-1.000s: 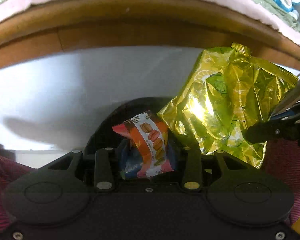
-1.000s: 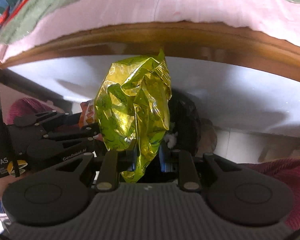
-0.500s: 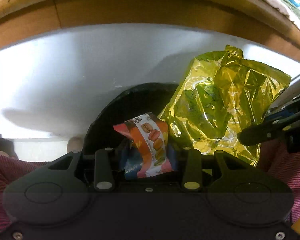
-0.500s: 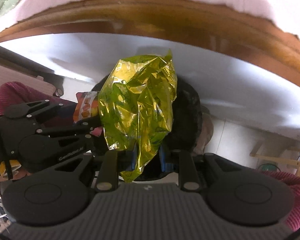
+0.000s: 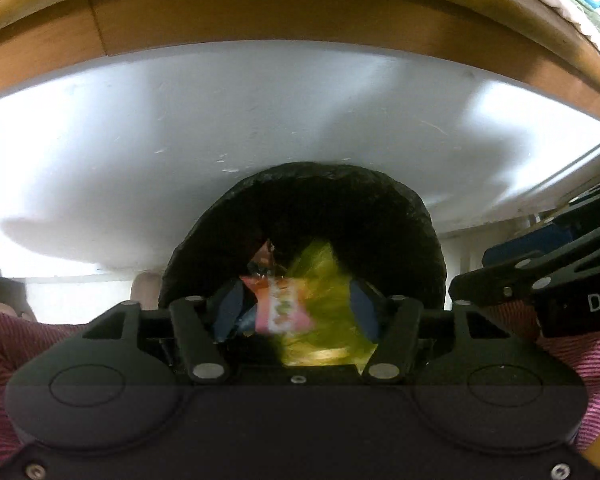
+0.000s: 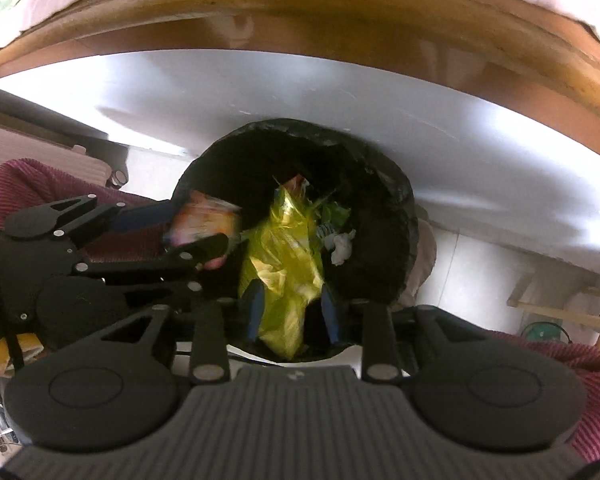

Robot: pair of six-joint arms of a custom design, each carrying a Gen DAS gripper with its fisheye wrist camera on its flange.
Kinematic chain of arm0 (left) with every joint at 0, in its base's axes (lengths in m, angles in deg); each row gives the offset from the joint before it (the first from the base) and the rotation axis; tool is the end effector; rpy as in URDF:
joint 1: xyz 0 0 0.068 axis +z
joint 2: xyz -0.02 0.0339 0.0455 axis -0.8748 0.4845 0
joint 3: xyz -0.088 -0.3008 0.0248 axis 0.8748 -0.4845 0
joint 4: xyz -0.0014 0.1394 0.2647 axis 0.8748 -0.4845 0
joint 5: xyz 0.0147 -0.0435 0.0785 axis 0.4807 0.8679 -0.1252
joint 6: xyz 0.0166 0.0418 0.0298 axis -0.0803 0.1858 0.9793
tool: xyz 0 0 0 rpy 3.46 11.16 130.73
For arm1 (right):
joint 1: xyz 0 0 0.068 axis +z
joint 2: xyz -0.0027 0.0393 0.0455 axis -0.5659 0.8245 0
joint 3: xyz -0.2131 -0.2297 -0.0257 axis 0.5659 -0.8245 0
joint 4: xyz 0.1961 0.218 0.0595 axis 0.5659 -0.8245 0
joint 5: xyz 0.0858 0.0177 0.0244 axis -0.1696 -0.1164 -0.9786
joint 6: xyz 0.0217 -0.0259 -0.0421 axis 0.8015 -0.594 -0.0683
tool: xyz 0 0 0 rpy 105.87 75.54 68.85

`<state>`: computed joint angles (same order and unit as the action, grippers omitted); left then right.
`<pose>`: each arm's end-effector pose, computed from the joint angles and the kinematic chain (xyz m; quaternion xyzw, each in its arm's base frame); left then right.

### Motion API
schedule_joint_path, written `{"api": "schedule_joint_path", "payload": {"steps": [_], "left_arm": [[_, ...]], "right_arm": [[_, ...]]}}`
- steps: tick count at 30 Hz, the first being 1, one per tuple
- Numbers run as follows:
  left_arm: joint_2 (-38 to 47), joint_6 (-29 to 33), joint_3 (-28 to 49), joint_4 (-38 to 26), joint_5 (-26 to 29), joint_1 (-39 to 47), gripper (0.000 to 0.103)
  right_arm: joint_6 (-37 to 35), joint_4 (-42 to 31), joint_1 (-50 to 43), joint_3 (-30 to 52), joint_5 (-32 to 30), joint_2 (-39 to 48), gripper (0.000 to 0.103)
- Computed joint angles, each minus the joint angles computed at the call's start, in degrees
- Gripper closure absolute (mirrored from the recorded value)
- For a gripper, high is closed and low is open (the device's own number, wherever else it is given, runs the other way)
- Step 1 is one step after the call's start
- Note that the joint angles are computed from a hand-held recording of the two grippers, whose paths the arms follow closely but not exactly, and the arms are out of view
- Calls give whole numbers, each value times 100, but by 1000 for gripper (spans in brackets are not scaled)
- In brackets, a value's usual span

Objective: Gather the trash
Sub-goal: 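Open the left tool over the bin while the right tool releases the foil bag, then move both open tools back up to the last items on the blanket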

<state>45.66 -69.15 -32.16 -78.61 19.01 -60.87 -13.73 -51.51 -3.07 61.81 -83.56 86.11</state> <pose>0.1391 -0.0057 0.1821 0.0078 0.9862 -0.0847 0.1417 0.2197 0.1434 0.2450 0.1746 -0.9780 -0.1122 0.0224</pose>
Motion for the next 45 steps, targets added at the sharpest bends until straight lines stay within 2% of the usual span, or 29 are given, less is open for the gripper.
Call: {"api": "schedule_joint_path", "payload": {"steps": [4, 9, 12, 20, 27, 33, 38, 45], "left_arm": [[-75, -126, 27, -30, -48, -151, 37], [-586, -213, -215, -112, -117, -279, 36], [-792, 108, -225, -189, -9, -2, 35], [-1408, 326, 349, -745, 31, 110, 33], [-1572, 703, 1249, -952, 303, 517, 24], [-1189, 918, 1996, -641, 579, 865, 20], [-664, 767, 2518, -264, 546, 857, 19], [434, 562, 3252, 600, 394, 810, 19]], "right_arm": [[-9, 47, -11, -12, -5, -29, 51], [-28, 97, -38, -53, 29, -163, 49], [-70, 97, -82, -48, 44, -321, 47], [-241, 25, -225, 160, 164, -833, 42], [-564, -38, -735, 687, -49, -1240, 37], [-860, 121, -1291, 1305, -247, -1259, 32], [-949, 290, -1543, 1878, -160, -987, 31], [-833, 637, -1782, 2641, -147, -418, 31]]}}
